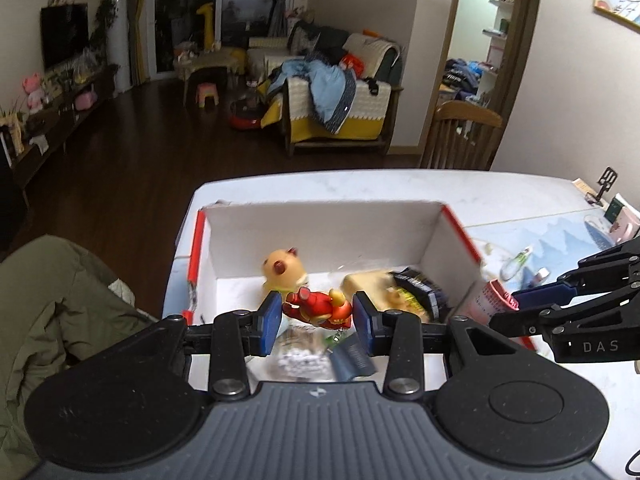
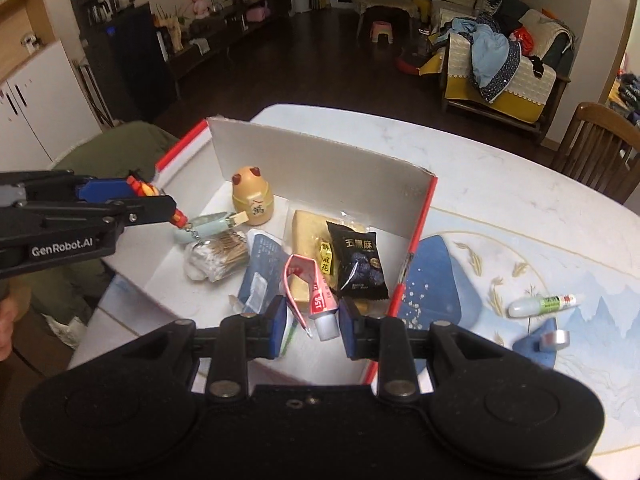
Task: Organize objects
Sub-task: 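Carry the dragon keychain and pink tube over the red box with both tools, then lower both items into the box and open both tools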
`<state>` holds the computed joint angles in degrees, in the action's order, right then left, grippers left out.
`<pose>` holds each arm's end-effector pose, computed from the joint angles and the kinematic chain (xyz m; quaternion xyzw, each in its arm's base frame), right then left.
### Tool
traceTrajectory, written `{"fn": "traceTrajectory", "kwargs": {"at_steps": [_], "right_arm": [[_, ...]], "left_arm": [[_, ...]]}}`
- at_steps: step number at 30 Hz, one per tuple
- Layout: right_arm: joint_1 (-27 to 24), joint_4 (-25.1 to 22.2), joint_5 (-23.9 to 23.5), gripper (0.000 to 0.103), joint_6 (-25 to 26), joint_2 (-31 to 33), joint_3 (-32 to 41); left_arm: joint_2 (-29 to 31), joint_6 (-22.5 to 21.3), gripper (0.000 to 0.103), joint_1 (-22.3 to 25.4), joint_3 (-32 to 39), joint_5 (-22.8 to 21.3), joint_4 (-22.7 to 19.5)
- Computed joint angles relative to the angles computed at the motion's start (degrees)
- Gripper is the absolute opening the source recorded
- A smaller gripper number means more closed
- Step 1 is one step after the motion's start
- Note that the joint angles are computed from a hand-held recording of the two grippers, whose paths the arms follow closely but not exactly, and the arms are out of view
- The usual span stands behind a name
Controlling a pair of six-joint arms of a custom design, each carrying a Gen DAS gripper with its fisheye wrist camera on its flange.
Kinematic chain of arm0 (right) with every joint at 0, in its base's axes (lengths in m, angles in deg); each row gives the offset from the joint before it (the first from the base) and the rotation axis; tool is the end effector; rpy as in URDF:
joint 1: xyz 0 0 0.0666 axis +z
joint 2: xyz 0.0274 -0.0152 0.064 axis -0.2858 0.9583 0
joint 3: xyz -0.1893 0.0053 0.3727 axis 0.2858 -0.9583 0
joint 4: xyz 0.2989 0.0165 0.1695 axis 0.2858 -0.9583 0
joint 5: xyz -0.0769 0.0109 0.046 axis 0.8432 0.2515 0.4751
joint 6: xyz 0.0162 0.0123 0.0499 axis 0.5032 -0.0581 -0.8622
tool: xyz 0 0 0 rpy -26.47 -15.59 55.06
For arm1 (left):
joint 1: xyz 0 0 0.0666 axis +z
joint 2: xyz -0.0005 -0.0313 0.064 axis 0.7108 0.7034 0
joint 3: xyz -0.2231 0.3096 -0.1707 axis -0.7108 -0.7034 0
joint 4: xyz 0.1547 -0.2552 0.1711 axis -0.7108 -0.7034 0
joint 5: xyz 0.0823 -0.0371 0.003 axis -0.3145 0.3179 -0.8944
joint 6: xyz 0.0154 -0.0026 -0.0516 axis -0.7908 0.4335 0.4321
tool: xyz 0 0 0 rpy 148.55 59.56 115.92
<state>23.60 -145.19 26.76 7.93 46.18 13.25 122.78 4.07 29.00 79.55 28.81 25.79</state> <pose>0.4318 0.3523 0.4087 -0.0527 0.9560 0.0433 0.2853 0.4670 -0.1458 0.3904 0.2204 0.8881 -0.1470 0.3758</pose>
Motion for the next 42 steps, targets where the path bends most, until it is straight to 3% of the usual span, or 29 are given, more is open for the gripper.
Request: {"fn": "traceTrajectory", "kwargs": {"at_steps": [13, 22, 26, 31, 33, 36, 42], "right_arm": [[-1.07, -7.16, -0.44, 0.03, 1.25, 7.75, 7.09], [-1.32, -7.84, -1.24, 0.031, 0.92, 8.96, 7.18], [-1.48, -7.56, -1.79, 0.04, 0.93, 8.86, 6.75], [-1.28, -6.53, -1.36, 0.043, 1.52, 8.36, 6.0], [-1.23, -5.88, -1.71, 0.045, 1.54, 7.76, 5.4], [-1.04, -4.29, -1.98, 0.05, 2.04, 6.52, 4.11], [-0.72, -0.76, -2.95, 0.056, 3.13, 3.28, 0.84]], "left_arm": [[6.8, -3.62, 0.038, 0.79, 4.06, 1.45, -3.34], [9.27, -8.02, 0.038, -0.07, 5.05, 2.16, -6.53], [10.11, -9.48, 0.038, -0.26, 6.29, 2.82, -9.3], [10.54, -9.99, 0.038, -0.35, 6.98, 2.98, -11.26], [10.76, -10.33, 0.044, -0.42, 7.33, 3.04, -12.36], [10.44, -10.75, 0.063, -0.4, 7.04, 2.98, -12.58], [8.91, -10.55, 0.063, -0.51, 5.82, 3.35, -11.96]]}}
